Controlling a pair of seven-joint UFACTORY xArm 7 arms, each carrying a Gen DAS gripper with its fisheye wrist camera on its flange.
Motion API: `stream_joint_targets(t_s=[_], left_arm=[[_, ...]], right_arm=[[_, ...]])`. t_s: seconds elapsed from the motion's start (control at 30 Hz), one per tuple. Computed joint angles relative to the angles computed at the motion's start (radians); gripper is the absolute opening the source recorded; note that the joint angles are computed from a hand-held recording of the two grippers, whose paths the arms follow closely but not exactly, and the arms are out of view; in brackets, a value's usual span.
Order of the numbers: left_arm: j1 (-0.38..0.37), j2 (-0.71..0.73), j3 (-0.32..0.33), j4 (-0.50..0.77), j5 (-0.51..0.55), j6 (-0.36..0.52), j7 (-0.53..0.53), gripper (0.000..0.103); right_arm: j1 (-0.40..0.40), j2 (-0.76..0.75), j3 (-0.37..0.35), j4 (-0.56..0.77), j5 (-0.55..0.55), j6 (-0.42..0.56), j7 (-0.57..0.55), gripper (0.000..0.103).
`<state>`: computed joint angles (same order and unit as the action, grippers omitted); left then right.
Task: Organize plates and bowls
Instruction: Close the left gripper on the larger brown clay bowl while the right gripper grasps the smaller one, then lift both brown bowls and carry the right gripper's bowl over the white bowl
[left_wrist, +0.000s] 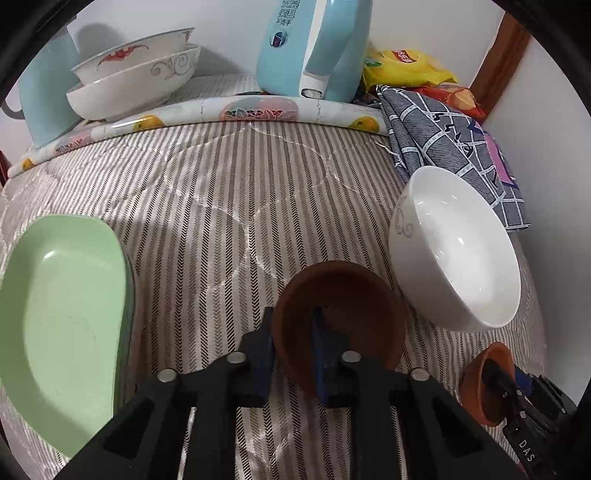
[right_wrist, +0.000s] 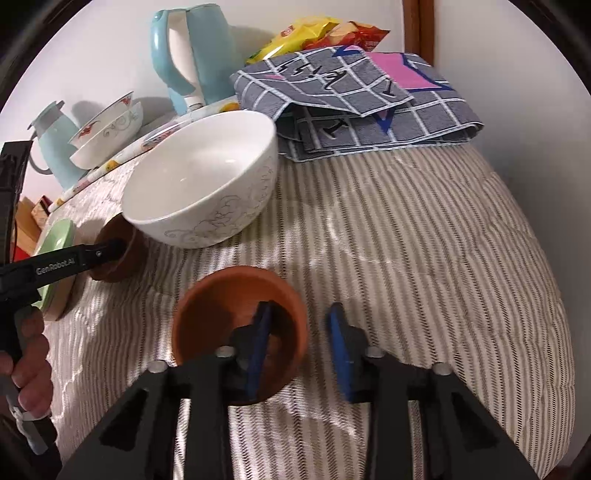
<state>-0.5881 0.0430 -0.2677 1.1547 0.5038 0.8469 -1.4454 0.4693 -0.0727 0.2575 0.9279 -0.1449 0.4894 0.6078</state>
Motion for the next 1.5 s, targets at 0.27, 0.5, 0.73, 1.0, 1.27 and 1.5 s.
stream_joint_targets(t_s=[0.27, 0.5, 0.73, 1.0, 1.27, 1.5], left_arm=[[-0.002, -0.015, -0.005, -0.002, 0.009, 0.002, -0.001, 0.009], [-0.010, -0.038, -0.023, 0.000, 0.030, 0.031, -0.011, 0.008], [-0.009, -0.079, -0.041, -0.013, 0.041, 0.051, -0.030, 0.008], [-0.004, -0.115, -0.068, -0.007, 0.040, 0.091, -0.025, 0.008], [-0.001, -0.157, -0.094, 0.005, 0.061, 0.123, -0.038, 0.008], [0.008, -0.189, -0.119, 0.008, 0.070, 0.151, -0.045, 0.008]], right_arm=[[0.008, 0.008, 0.003, 0.022, -0.022, 0.014, 0.018, 0.011], [0.006, -0.015, 0.007, 0.008, -0.030, 0.014, 0.047, 0.009], [0.002, -0.044, 0.026, 0.005, -0.085, 0.029, 0.102, 0.009], [-0.007, -0.092, 0.036, -0.003, -0.101, 0.055, 0.131, 0.009], [-0.024, -0.148, 0.052, 0.001, -0.108, 0.076, 0.164, 0.009], [-0.037, -0.188, 0.067, 0.012, -0.119, 0.094, 0.177, 0.009]])
